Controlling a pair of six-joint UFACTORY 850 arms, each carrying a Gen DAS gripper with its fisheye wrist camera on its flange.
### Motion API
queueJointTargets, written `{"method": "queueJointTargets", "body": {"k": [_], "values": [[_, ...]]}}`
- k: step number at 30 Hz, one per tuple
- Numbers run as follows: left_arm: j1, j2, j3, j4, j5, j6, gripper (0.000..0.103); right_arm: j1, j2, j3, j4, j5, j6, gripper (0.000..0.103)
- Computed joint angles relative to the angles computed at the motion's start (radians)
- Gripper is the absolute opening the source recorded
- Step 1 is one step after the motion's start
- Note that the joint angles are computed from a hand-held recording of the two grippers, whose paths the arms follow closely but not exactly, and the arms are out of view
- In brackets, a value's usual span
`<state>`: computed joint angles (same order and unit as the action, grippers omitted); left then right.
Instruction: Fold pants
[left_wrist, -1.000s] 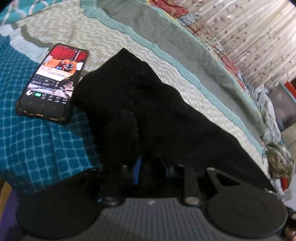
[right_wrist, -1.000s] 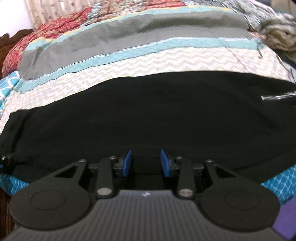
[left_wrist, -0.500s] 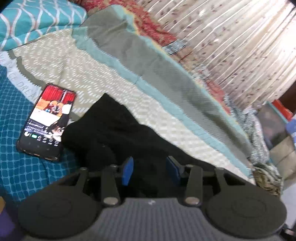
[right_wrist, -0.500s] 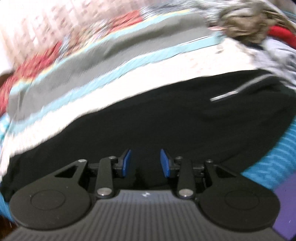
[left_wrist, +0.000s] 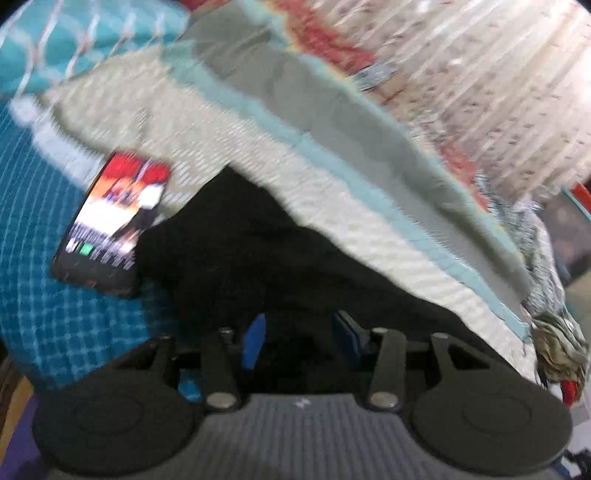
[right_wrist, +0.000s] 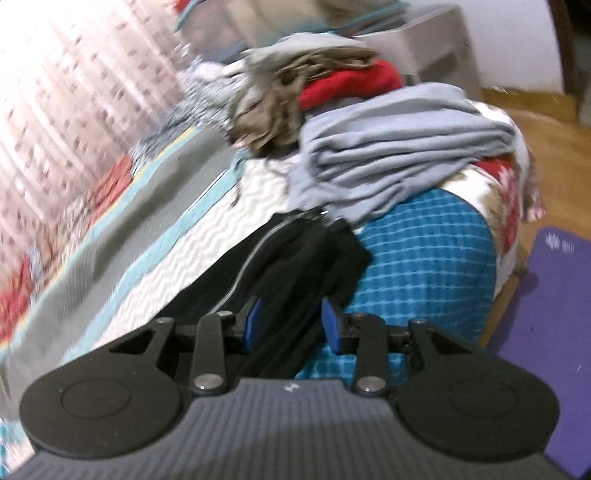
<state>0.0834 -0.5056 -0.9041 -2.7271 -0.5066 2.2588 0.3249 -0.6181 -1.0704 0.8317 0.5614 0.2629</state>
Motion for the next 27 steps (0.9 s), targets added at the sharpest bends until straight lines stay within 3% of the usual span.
{"method": "queueJointTargets", "body": {"k": [2,5,8,10,12,13,14,16,20,23,25,27], "values": [[-0.032,0.013,0.0,-0.062,0.007,0.117,0.046,-0.026,-0.01,-0.01,-0.068,-0.014,0.056,0.039],[-0.079,0.002,-0.03,-0.112,0.079,0.239,0.048,-0.048,-0.041,-0.044,-0.116,-0.027,0.073,0.039],[-0.107,-0.03,-0.061,-0.109,0.132,0.281,0.057,-0.076,-0.08,-0.1,-0.126,-0.055,0.064,0.04],[-0.124,-0.058,-0.083,-0.153,0.176,0.335,0.057,-0.09,-0.105,-0.133,-0.133,-0.073,0.045,0.042],[-0.131,-0.086,-0.11,-0.15,0.233,0.324,0.043,-0.107,-0.135,-0.171,-0.16,-0.104,0.028,0.043],[-0.134,-0.093,-0.115,-0.184,0.245,0.352,0.029,-0.114,-0.151,-0.194,-0.16,-0.127,-0.001,0.039],[-0.132,-0.09,-0.113,-0.176,0.247,0.34,0.022,-0.116,-0.163,-0.212,-0.135,-0.148,-0.047,0.014],[-0.12,-0.073,-0.1,-0.059,0.237,0.206,0.008,-0.113,-0.172,-0.225,-0.062,-0.15,-0.138,0.009],[-0.107,-0.02,-0.06,0.065,0.21,0.084,0.007,-0.086,-0.124,-0.152,0.022,0.01,-0.193,0.008],[-0.115,-0.016,-0.053,0.134,0.221,0.047,0.008,-0.075,-0.113,-0.13,0.127,0.066,-0.252,0.008],[-0.129,-0.043,-0.08,0.163,0.283,0.03,0.01,-0.082,-0.135,-0.158,0.222,0.016,-0.35,0.009],[-0.134,-0.056,-0.092,0.24,0.315,-0.045,0.012,-0.093,-0.151,-0.177,0.25,-0.055,-0.394,0.016]]}}
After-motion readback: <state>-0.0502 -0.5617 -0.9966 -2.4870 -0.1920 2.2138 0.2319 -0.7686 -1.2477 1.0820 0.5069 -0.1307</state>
